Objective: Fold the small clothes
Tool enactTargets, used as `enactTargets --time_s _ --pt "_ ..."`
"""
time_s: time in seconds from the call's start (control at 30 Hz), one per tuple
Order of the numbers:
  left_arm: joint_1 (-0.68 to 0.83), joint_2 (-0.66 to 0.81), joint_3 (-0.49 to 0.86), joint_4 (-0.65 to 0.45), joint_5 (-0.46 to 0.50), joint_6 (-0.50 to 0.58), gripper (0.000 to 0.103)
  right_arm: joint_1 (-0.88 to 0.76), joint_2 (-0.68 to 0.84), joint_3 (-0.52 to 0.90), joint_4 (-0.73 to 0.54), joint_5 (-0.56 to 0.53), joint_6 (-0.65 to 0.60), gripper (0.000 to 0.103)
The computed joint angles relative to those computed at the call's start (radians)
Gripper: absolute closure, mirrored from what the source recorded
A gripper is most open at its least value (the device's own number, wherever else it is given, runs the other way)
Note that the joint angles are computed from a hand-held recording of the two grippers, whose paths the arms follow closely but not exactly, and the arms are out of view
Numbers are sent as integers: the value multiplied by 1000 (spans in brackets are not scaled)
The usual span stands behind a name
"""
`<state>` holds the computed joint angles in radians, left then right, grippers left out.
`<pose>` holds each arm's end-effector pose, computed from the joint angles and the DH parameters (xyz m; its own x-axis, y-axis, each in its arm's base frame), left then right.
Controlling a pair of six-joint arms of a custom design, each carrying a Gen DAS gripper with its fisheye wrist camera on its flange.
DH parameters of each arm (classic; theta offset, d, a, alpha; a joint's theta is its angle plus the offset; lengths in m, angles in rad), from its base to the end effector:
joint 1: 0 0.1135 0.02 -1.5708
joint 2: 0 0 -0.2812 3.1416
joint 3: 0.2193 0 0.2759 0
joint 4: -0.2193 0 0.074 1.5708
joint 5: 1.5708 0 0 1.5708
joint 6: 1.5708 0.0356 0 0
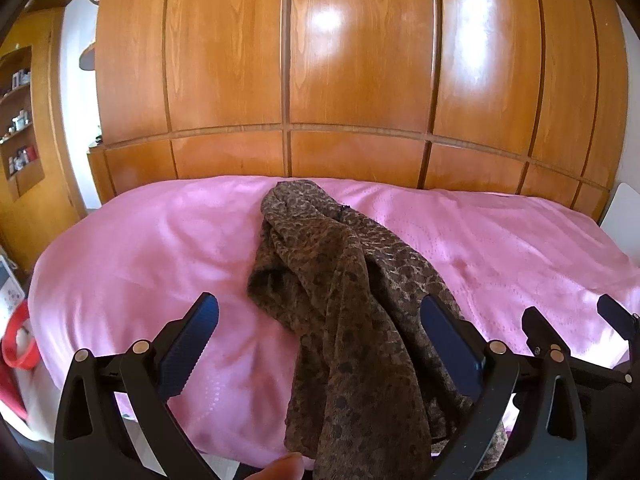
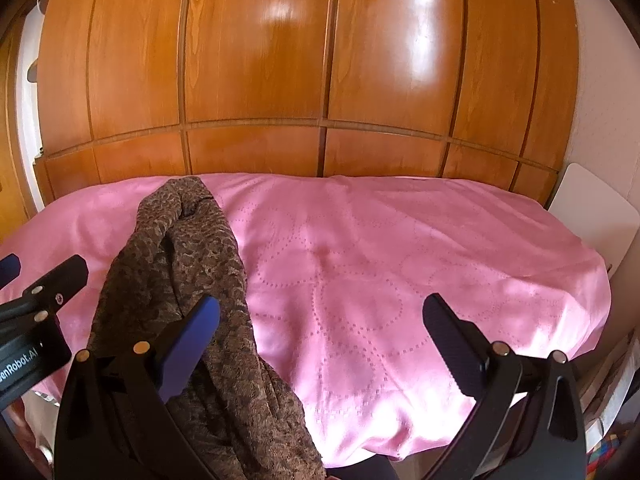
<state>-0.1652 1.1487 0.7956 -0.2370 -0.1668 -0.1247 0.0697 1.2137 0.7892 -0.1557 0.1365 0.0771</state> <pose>0.2662 -0.0384 0.2725 -0.5478 -0.0330 -0.8359 -0.0424 0.9990 -0.0117 0.2829 0.0149 0.2608 -0.5418 0.0387 -0.8396 0.0865 0.9962 -0.0100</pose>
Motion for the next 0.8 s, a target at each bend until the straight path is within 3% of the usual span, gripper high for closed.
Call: enactTargets --time_s 0.4,0.8 --pt "-5 -121 -71 -20 4 2 3 -10 -123 -58 -36 5 18 2" --pt "-31 -149 -76 -34 -15 3 3 -56 -140 -68 -52 -43 42 2"
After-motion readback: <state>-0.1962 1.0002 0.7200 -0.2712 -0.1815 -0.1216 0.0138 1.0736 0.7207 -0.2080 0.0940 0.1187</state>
